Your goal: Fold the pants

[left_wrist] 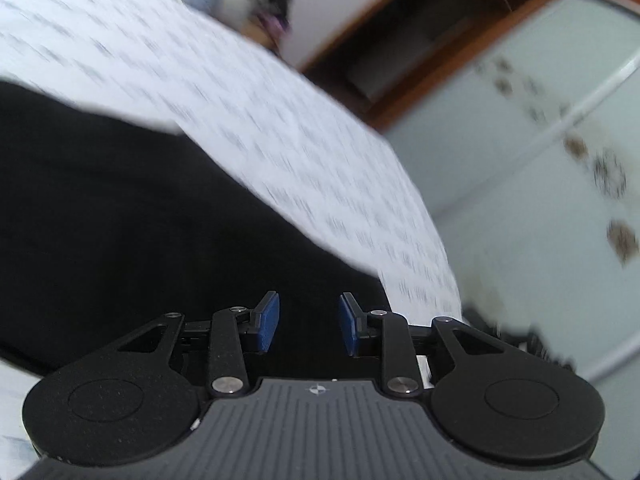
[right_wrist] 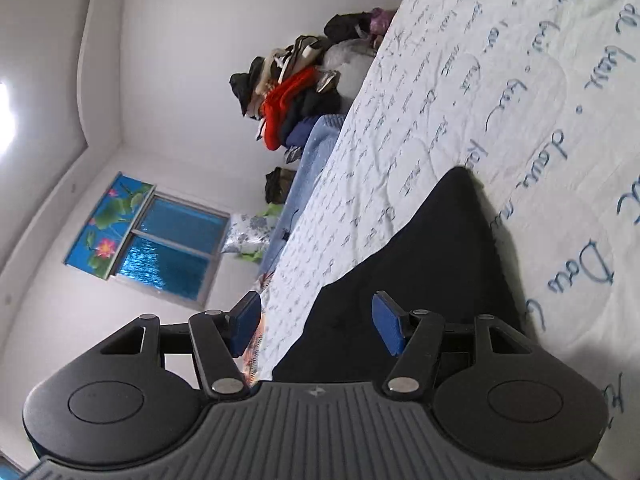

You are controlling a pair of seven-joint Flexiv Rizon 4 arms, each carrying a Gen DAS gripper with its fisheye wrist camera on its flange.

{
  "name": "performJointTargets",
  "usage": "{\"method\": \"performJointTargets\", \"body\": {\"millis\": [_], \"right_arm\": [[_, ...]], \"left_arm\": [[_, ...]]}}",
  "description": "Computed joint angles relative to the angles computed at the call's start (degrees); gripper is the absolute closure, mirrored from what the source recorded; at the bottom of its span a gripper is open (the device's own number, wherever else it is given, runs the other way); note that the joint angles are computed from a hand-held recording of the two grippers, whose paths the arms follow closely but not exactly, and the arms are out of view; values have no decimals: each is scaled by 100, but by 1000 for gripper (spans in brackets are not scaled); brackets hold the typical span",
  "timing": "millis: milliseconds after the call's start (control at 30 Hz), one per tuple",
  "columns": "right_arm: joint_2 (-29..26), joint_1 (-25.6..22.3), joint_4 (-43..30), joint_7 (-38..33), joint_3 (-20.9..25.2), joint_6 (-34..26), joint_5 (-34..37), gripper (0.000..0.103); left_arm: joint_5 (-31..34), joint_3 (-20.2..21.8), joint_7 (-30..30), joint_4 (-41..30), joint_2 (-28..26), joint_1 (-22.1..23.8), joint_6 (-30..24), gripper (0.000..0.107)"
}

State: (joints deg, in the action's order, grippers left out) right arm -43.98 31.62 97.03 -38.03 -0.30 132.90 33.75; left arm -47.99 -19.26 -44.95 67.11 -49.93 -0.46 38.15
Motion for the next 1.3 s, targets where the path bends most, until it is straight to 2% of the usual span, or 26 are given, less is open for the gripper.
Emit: {"method": "performJointTargets", "body": {"millis": [100,133,167,200,233,267,300,400,433,467,500,533,567,600,633,733,800,833,867,900,1033,1100,1133,1200,1300], "right_arm": [[-46,8,-38,28,-39,-289,43,27],[-54,177,-9,123,-270,-515,121,27],[20,507,20,-34,-624,-1041,572,27],[-9,764,68,-69,-929,-1316,858,30],[-120,897,-12,-220,-1048,-1217,1138,43],[-218,870,22,-84,-984,-955,1044,47],[-186,836,79,-77,-910,-934,976,51],[62,861,159,-52,-1089,-1536,793,49],[166,976,177,-6,-1297,-1778,798,46],[184,968,140,21,-1385,-1806,670,45],[199,916,164,10,-1341,-1594,504,42],[199,843,140,38,-1305,-1453,323,38],[178,786,52,79,-1329,-1446,194,36],[140,717,-69,130,-1346,-1479,85,28],[62,570,-223,204,-1282,-1497,-103,25],[-187,167,-652,491,-1103,-1903,-648,25],[-355,-134,-818,843,-855,-2313,-972,26],[-519,-167,-857,1059,-813,-2133,-1005,31],[-594,-40,-833,913,-879,-1751,-728,32],[-539,-30,-715,1061,-872,-1679,-823,33],[-153,351,-393,1258,-1259,-2152,-842,29],[-87,294,-306,1298,-1139,-1944,-1320,28],[-15,412,-290,1102,-1220,-2000,-1379,28],[59,952,-220,949,-1868,-2368,-1865,25],[-103,2123,-369,348,-3268,-3429,-2529,23]], "left_arm": [[375,140,198,135,-77,-292,241,71],[561,254,118,108,-134,-357,236,71],[728,348,-9,12,-239,-414,253,71],[656,256,40,99,-276,-375,395,72],[564,142,88,149,-298,-287,404,73],[589,134,28,77,-341,-259,294,74],[659,178,-95,-106,-427,-232,112,78],[841,329,-682,-549,-535,-242,-342,79],[912,247,-671,-456,-448,-185,-253,69],[803,256,-429,-177,-256,-187,39,60],[689,149,-68,187,-35,-130,464,43],[581,51,281,477,124,-94,850,34],[506,-31,595,681,233,-65,1108,33],[481,-75,812,782,282,-55,1212,33],[527,-32,832,767,271,-91,1189,34],[635,85,679,704,164,-218,1168,34],[635,4,923,762,93,-230,1407,32],[548,-110,1134,854,90,-164,1544,31],[474,-185,1268,914,86,-113,1621,31],[422,-229,1340,965,96,-92,1667,31],[55,-372,1340,1116,243,146,1462,33],[-508,-586,1790,1578,570,465,1569,32],[-847,-652,2042,1746,691,584,1709,32],[-1535,-697,2443,1954,869,753,2096,31],[-2452,-536,2484,1917,941,807,2844,31]]}}
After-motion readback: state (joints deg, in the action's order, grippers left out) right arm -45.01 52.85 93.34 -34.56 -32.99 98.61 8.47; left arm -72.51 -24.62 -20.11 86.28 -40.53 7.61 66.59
